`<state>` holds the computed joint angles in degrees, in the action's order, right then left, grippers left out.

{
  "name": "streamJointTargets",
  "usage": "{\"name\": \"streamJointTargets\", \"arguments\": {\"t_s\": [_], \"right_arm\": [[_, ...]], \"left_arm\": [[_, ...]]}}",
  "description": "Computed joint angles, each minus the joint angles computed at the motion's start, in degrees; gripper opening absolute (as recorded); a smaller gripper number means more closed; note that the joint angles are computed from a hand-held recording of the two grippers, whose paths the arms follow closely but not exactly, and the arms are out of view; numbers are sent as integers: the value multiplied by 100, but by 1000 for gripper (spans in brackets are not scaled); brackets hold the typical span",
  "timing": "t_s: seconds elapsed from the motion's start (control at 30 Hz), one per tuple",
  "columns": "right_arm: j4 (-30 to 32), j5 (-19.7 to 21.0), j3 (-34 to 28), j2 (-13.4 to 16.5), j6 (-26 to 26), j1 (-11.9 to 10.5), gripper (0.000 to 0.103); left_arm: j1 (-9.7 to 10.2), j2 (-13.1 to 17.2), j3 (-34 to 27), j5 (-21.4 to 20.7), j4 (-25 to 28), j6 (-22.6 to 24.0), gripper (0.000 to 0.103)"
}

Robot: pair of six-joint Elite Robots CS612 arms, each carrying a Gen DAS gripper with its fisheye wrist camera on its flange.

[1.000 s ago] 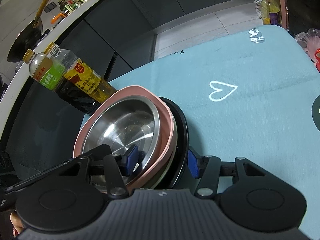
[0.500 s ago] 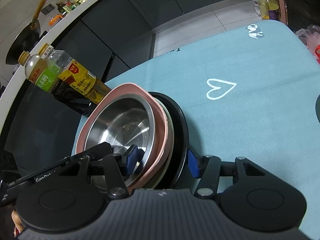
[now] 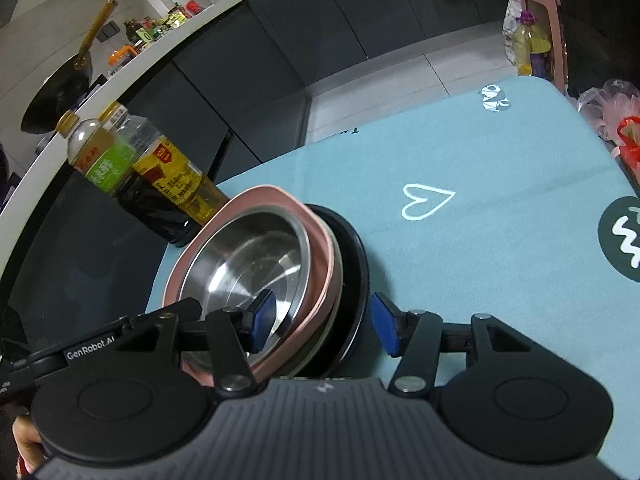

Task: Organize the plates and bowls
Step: 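Open both grippers and withdraw from the stack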

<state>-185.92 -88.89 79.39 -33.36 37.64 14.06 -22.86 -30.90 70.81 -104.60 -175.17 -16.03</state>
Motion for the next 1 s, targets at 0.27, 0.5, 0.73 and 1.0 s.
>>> {"name": "streamJointTargets", "arguments": {"t_s": [0.27,0.5,0.73,1.0], "right_arm": [[-206,-315,181,-95,-133,137,40],[-279,-425,288,-150,-269,266,40],[-482,-569,454,-203,-284,397,40],[-629,-1277,620,-235,-319,632,40]], "left_arm": [[-67,-303,606,184,-642,300,52],[-127,-507,996,429,-732,533,52],[-217,-694,1409,771,-937,686,53],[-273,-886,1838,708,-1064,807,53]]}}
